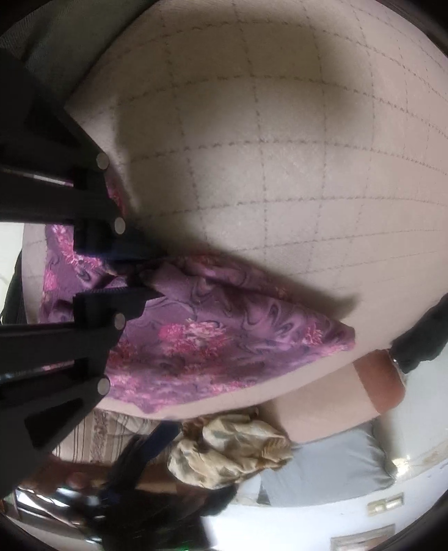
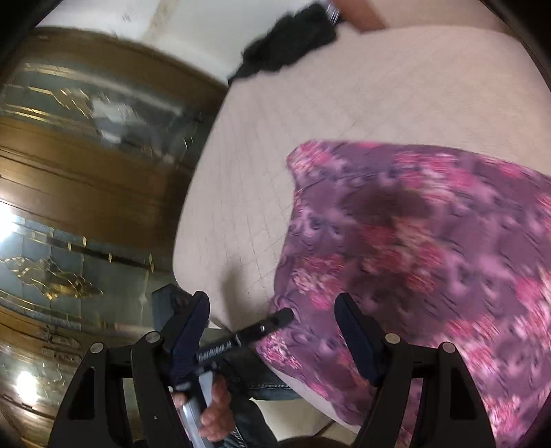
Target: Fold small clothes
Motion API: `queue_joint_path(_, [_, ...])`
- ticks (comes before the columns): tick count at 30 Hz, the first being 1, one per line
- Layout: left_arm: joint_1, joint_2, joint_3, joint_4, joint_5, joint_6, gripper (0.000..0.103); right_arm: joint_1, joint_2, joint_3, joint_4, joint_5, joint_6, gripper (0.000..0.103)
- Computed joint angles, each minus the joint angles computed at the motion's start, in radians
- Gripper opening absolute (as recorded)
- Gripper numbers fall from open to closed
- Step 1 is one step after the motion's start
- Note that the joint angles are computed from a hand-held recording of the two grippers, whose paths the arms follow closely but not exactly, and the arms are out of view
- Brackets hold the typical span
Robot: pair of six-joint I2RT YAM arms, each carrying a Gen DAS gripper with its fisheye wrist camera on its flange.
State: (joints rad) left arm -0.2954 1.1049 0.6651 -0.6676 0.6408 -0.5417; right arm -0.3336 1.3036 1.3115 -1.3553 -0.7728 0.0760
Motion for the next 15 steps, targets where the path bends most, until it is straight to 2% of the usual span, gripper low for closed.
queue_joint_path(4, [-0.048, -0.069, 0.012, -0.027, -0.069, -0.007, 0.011, 0.192, 0.180, 0.097, 0.045, 0.093, 0.103, 0.081])
queue_joint_path(9, [-0.054, -0.103, 0.030, -0.045, -0.071, -0.002, 0.011, 0.384, 0.446, 0.294, -0.003, 0.331, 0.165, 0.080])
queue_joint_path(11, [-0.058, -0.111, 0.033, -0.047, -0.070, 0.000, 0.010, 0.449, 0.525, 0.372, -0.045, 0.430, 0.140, 0.075])
queue_joint_path(14, [-0.099, -0.133, 0.054, -0.063, -0.127, 0.007, 0.010, 0.509, 0.590, 0.435, -0.083, 0.541, 0.127, 0.062])
queue_joint_path(15, [-0.116, -0.133, 0.060, -0.060, -0.142, 0.001, 0.010, 0.526, 0.598, 0.446, -0.093, 0.585, 0.130, 0.050])
